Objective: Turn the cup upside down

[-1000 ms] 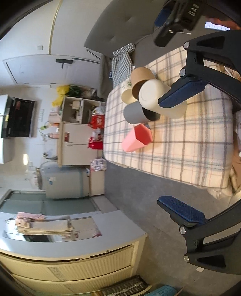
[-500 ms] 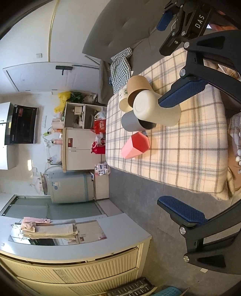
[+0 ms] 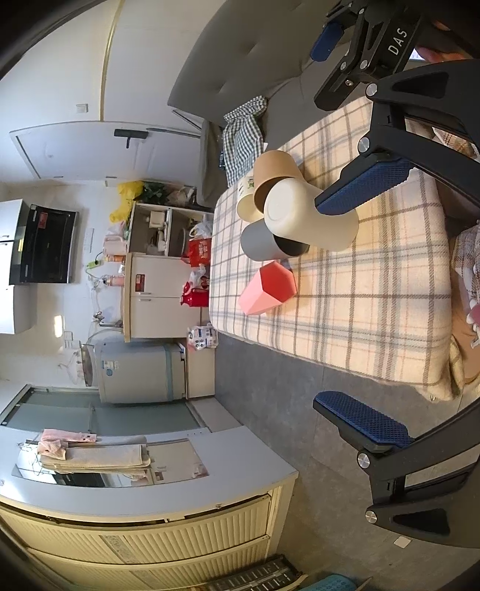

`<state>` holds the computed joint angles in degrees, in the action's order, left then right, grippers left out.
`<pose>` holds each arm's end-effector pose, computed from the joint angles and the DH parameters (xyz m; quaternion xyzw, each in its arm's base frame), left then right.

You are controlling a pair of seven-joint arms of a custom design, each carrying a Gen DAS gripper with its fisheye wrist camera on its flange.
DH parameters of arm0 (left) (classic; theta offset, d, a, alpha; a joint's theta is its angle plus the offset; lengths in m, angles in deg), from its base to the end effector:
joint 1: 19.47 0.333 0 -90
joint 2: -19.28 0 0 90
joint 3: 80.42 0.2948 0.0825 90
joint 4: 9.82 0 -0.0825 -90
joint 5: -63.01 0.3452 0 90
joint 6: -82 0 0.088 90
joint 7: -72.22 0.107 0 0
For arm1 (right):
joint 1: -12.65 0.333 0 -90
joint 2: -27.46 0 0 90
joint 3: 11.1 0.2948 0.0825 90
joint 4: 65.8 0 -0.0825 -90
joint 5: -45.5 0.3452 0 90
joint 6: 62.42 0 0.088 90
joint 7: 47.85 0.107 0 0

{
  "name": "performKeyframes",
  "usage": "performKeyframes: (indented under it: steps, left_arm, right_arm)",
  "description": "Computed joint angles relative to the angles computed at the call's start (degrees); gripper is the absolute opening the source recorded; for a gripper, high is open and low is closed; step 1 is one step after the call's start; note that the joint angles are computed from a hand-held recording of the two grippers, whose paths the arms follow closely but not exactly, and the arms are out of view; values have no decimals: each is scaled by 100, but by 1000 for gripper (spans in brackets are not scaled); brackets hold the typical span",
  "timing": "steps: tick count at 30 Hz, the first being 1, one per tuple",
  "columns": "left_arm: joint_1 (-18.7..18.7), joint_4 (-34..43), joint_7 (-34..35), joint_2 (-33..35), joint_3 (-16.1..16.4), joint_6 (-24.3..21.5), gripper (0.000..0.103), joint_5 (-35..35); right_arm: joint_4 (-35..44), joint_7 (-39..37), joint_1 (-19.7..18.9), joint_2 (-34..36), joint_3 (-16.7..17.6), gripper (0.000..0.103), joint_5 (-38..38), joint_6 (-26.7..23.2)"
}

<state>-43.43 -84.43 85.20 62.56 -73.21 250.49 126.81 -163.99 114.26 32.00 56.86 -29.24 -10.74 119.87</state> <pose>0.6692 -0.2914 0.3683 -0.6044 0.6265 -0.3628 0.3325 0.6462 0.1241 0.3833 -0.5881 0.6637 -0.3091 0.3436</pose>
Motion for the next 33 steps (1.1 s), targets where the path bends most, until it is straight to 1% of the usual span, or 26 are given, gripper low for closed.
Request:
performKeyframes:
  steps: [4, 8, 11, 12, 32, 33]
  left_arm:
    - [-50, -6, -94, -6, 68, -13, 99, 75]
    - [-8, -14, -61, 0, 8, 23, 99, 54]
    - [-10, -21, -54, -2, 7, 46, 99, 49]
    - [-11, -20, -46, -1, 6, 52, 99, 49]
    - [-24, -34, -71, -9, 27, 85, 99, 73]
    - [-24, -34, -71, -9, 27, 85, 99, 72]
  right_arm:
    - [-8, 17, 21, -5, -29, 103, -8, -3]
    - [-11, 102, 68, 5, -114, 103, -62, 43]
    - [-19, 63, 29, -4, -64, 103, -42, 28]
    - [-14, 108, 68, 2, -112, 103, -66, 43]
    - [-34, 139, 61, -12, -105, 103, -92, 46]
    - [-49, 184, 98, -14, -155, 103, -126, 68]
